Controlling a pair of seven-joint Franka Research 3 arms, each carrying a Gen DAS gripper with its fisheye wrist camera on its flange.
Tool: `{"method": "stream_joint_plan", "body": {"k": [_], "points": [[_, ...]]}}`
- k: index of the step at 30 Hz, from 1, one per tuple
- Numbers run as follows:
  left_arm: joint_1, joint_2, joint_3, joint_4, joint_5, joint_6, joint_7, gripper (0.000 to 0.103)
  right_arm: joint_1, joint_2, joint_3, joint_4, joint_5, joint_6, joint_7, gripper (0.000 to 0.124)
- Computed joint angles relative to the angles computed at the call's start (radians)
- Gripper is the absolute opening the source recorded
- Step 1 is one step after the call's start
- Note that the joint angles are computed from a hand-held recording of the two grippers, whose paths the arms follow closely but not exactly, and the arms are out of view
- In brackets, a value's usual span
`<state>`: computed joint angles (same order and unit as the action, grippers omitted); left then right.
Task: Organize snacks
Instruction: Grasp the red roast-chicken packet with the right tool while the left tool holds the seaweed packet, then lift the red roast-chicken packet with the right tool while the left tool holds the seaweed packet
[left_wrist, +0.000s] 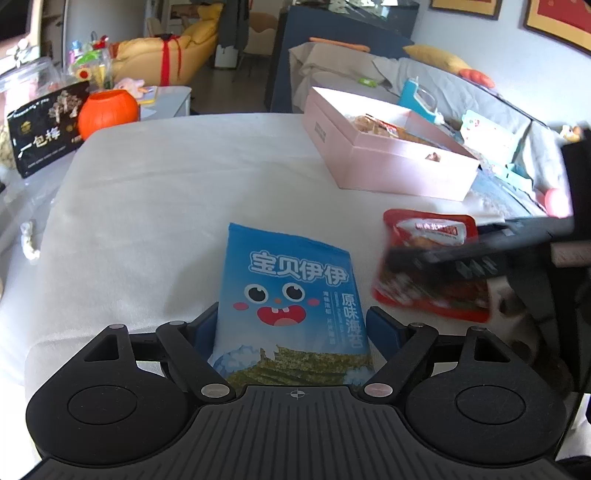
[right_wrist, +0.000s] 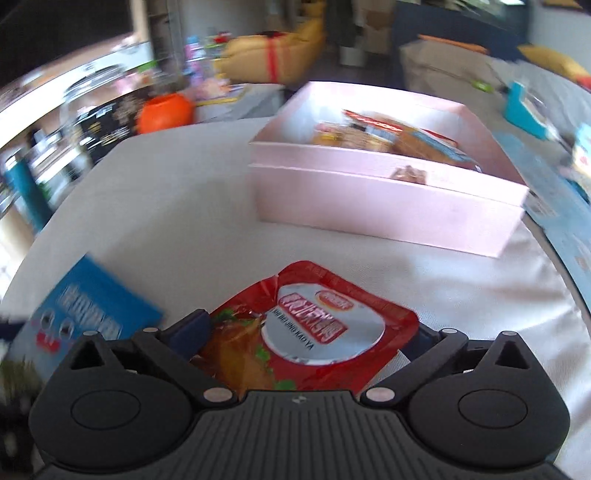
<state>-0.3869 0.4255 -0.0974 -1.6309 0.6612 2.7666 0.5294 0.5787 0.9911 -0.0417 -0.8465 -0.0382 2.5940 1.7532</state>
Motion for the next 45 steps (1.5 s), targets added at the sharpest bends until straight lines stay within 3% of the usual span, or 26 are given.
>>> {"method": "stream_joint_plan", "body": {"k": [3,5,8,11,15,20,21,24,28,34,38,43,45], "points": [[0.003,0.009,0.0,0.013,-0.012,0.002,-0.012,0.086,-0.064,-0.109,0.089,-0.192,0.044,0.085,-0.175,0.103],[0.005,0.027,0.004,0.038,-0.016,0.007,-0.01,0.084,-0.094,-0.166,0.11,-0.291,0.079,0.124,-0.244,0.103],[-0.023,0.075,0.05,0.103,0.031,0.002,-0.048,0.075,-0.095,-0.217,0.08,-0.378,0.114,0.165,-0.222,0.103],[-0.043,0.111,0.079,0.149,0.077,0.002,-0.085,0.075,-0.117,-0.24,0.1,-0.409,0.174,0.176,-0.198,0.103],[-0.067,0.118,0.102,0.152,0.14,0.009,-0.117,0.077,-0.12,-0.204,0.114,-0.345,0.216,0.152,-0.18,0.103],[0.04,0.072,-0.006,0.085,-0.015,0.073,0.002,0.07,-0.031,-0.059,0.001,-0.112,0.114,0.073,-0.048,0.103],[0.042,0.059,-0.004,0.073,-0.032,0.078,0.006,0.068,-0.023,-0.029,-0.009,-0.065,0.092,0.06,-0.035,0.103],[0.002,0.014,0.028,0.066,0.001,0.009,0.012,0.068,0.004,0.008,-0.047,-0.033,0.03,0.098,0.009,0.103],[0.013,0.007,-0.036,0.098,-0.04,-0.083,0.163,0.069,-0.018,-0.028,-0.012,-0.099,0.032,0.142,0.003,0.103],[-0.044,0.071,-0.063,0.208,-0.072,-0.267,0.303,0.069,-0.05,-0.067,0.032,-0.176,0.08,0.206,-0.025,0.103],[-0.102,0.127,-0.045,0.294,-0.027,-0.378,0.382,0.082,-0.063,-0.075,0.051,-0.196,0.114,0.229,-0.046,0.103],[-0.09,0.124,-0.034,0.29,-0.057,-0.332,0.364,0.08,-0.072,-0.088,0.065,-0.224,0.146,0.254,-0.065,0.103],[-0.115,0.125,0.002,0.301,-0.009,-0.376,0.322,0.078,-0.079,-0.094,0.075,-0.236,0.162,0.265,-0.076,0.103]]}}
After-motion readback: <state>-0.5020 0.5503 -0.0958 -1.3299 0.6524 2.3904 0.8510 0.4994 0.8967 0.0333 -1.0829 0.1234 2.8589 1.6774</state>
